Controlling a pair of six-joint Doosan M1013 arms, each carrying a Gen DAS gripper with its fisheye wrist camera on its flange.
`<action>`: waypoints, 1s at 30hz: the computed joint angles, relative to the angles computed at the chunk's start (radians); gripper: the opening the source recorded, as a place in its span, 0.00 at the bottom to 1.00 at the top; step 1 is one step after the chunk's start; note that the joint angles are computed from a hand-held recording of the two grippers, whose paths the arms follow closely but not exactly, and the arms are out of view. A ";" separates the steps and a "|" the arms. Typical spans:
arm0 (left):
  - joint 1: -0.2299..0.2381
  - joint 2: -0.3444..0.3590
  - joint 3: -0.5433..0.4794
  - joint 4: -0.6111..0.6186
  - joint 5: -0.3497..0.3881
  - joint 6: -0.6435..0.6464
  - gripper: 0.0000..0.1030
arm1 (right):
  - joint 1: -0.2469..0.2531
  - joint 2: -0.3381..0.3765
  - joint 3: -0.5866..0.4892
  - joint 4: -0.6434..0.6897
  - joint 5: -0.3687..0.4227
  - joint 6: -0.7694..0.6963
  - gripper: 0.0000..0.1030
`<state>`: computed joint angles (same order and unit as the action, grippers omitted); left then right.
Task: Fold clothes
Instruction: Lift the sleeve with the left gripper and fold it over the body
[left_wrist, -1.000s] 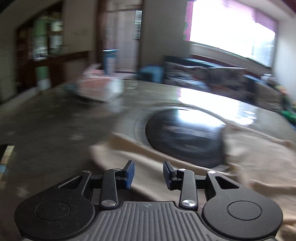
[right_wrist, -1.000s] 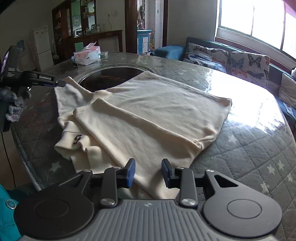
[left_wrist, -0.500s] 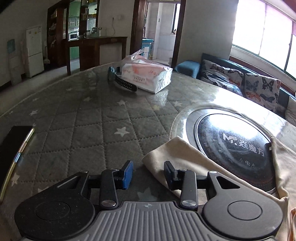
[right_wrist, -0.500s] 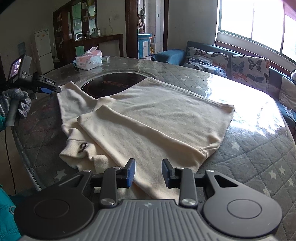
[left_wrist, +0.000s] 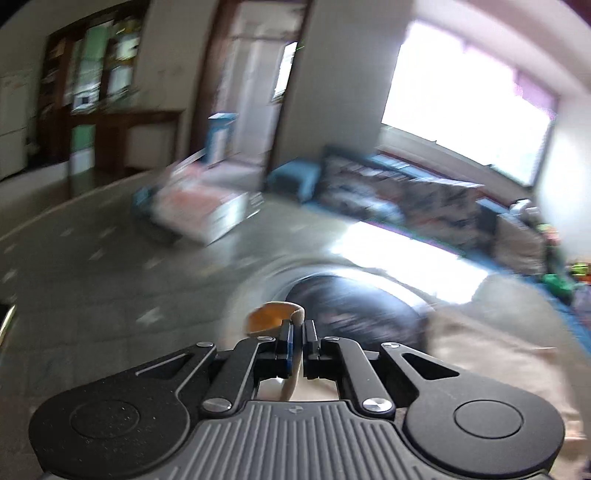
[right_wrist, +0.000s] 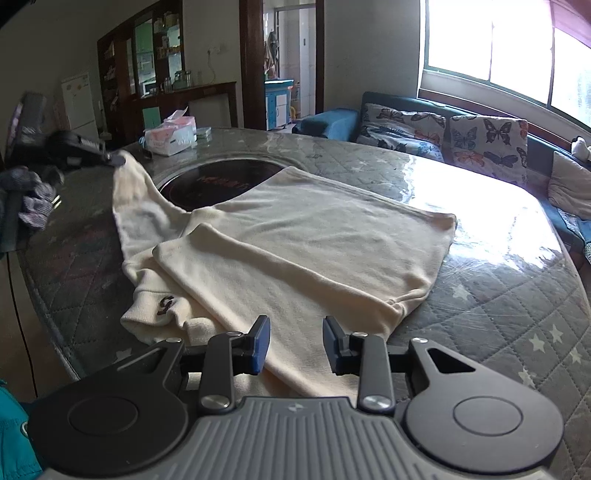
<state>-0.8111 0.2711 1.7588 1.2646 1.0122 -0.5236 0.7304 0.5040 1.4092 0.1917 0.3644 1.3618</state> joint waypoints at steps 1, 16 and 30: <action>-0.010 -0.001 -0.008 0.031 -0.017 -0.001 0.05 | -0.001 -0.001 0.002 0.004 -0.005 -0.002 0.30; -0.065 0.092 -0.149 0.209 -0.455 0.112 0.05 | -0.017 -0.048 0.090 -0.038 -0.125 0.127 0.30; -0.040 0.141 -0.156 -0.126 -0.638 0.462 0.38 | -0.026 -0.051 0.094 -0.191 -0.137 0.340 0.30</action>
<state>-0.8511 0.4117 1.6028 1.1384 0.3739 -0.0616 0.7042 0.4533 1.5037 0.0006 0.2271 1.7017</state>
